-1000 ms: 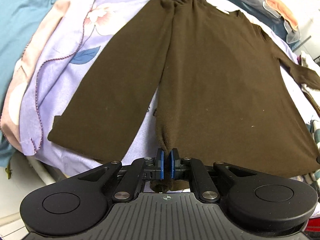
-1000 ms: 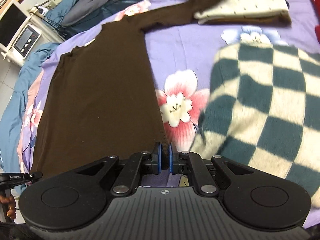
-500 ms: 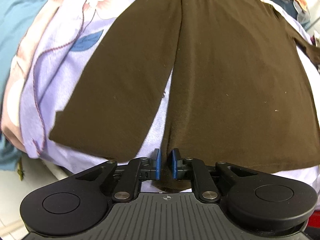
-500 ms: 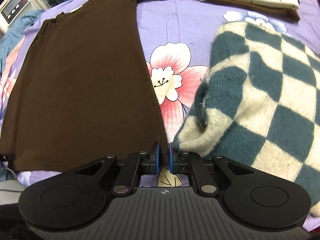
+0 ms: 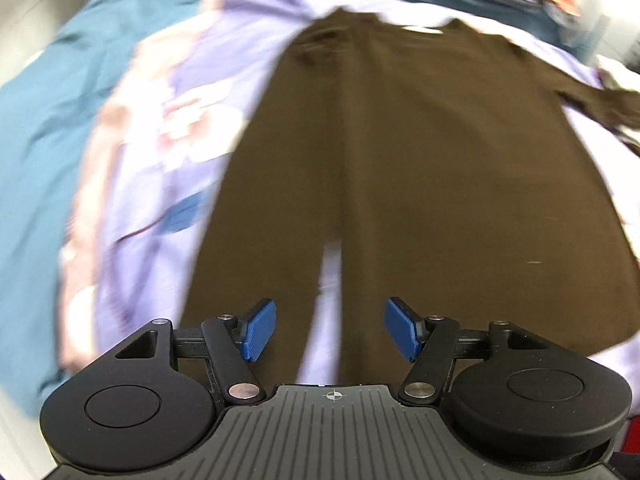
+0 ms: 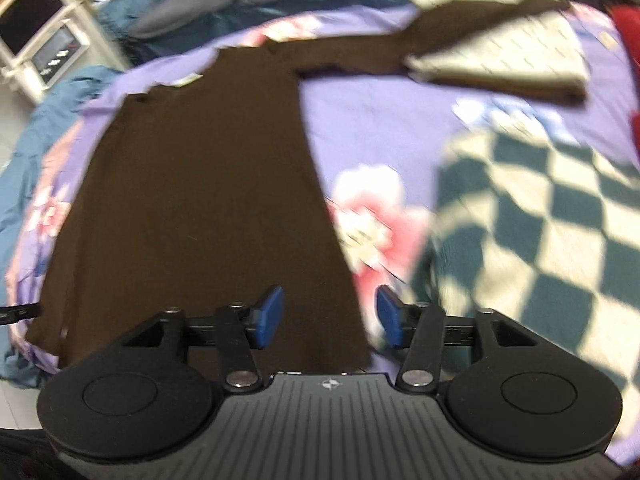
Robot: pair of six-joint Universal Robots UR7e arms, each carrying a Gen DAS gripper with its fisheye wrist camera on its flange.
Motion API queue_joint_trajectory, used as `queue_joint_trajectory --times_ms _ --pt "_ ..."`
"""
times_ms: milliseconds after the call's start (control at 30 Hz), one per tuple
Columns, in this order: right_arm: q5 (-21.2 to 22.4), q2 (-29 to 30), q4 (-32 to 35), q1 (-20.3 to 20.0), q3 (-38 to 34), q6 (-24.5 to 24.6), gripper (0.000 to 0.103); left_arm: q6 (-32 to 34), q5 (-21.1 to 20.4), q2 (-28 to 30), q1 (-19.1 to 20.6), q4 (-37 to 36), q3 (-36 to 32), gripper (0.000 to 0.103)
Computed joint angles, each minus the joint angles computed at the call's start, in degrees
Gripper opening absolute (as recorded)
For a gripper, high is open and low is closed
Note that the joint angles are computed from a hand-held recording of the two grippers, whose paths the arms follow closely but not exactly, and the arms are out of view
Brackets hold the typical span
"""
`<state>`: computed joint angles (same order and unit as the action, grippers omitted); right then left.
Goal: Fold small clothes
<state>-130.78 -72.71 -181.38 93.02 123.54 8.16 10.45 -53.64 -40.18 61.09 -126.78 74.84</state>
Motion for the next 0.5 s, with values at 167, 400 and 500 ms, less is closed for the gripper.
queue_joint_trajectory --times_ms 167,400,500 --pt "0.89 4.58 3.62 0.6 -4.1 -6.62 0.075 2.18 -4.29 2.55 -0.85 1.79 -0.59 0.103" --pt "-0.6 7.67 12.49 -0.44 -5.4 -3.39 0.079 3.48 -0.93 5.86 -0.06 8.13 -2.2 0.103" --pt "-3.88 9.06 18.34 -0.51 -6.38 0.64 0.082 4.69 0.35 6.96 0.48 8.75 -3.32 0.103"
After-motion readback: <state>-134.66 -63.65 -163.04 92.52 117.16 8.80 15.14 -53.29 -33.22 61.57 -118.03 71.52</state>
